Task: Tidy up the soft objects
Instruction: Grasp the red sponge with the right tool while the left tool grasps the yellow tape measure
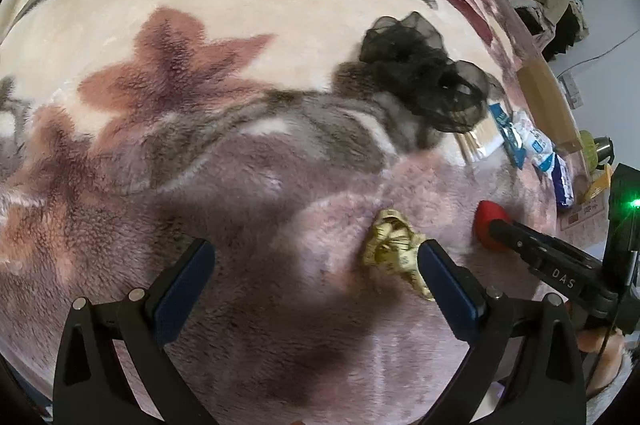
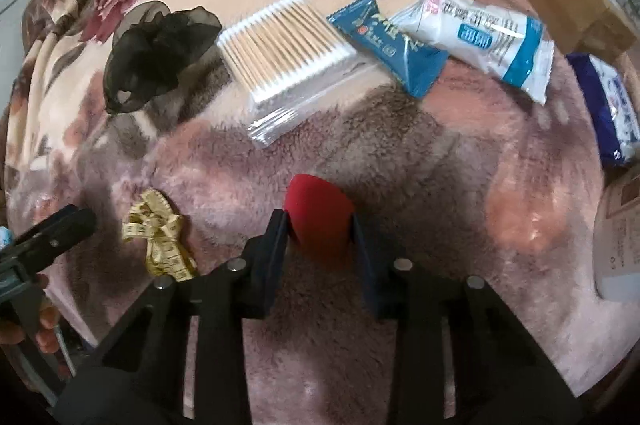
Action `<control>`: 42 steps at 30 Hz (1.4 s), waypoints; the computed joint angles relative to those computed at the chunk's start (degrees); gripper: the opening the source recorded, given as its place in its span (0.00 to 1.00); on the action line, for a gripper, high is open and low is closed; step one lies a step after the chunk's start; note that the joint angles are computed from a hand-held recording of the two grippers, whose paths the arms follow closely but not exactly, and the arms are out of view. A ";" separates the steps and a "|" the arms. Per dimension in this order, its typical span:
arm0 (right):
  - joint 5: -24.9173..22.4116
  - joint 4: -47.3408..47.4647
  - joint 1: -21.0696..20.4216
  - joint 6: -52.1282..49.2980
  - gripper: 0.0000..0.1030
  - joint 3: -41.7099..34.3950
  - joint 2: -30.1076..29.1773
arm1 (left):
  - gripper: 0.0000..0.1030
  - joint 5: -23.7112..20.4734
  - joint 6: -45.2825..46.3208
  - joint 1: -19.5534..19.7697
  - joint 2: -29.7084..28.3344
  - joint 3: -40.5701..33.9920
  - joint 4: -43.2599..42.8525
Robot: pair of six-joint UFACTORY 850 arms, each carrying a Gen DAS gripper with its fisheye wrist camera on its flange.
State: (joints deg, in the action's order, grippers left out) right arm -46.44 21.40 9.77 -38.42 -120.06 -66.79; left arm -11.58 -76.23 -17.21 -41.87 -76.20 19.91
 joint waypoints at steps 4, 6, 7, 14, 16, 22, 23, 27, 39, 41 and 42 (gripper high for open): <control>2.14 1.65 -0.88 -2.44 0.32 3.21 2.22 | 0.95 -1.03 4.59 -1.21 -1.62 -3.14 -4.65; 2.30 2.34 -1.60 -3.44 0.32 4.24 3.03 | 0.93 -1.84 7.90 -1.84 -2.91 -5.24 -8.34; 2.04 2.60 -1.95 -3.66 0.32 4.33 3.17 | 0.85 -2.67 9.97 -2.19 -3.86 -6.70 -10.53; 1.25 4.57 -3.73 -7.00 0.32 6.70 4.77 | 0.60 -8.07 16.38 -3.00 -10.29 -15.21 -19.14; 1.03 4.69 -3.62 -7.44 0.32 6.75 4.75 | 0.51 -9.59 17.01 -2.86 -11.49 -16.66 -19.81; 0.52 4.96 -3.24 -7.80 0.32 6.35 4.21 | 0.18 -7.40 18.15 -2.46 -9.10 -13.32 -17.97; 0.64 5.00 -3.09 -7.81 0.32 6.31 4.13 | 0.18 -7.49 15.84 -2.55 -8.26 -12.46 -14.78; 0.61 5.65 -3.35 -8.41 0.32 6.55 4.27 | 0.18 -7.70 11.35 -2.70 -6.24 -10.35 -8.26; 1.10 5.85 -3.22 -8.28 0.33 7.53 4.76 | 0.63 -3.28 12.90 0.02 -5.07 -6.45 -16.14; 1.14 5.74 -3.11 -8.09 0.33 7.34 4.60 | 0.63 -3.72 11.98 -0.03 -5.68 -7.26 -15.27; 1.15 5.75 -3.09 -8.02 0.33 7.38 4.64 | 0.63 -4.11 11.94 -0.02 -6.14 -7.94 -15.18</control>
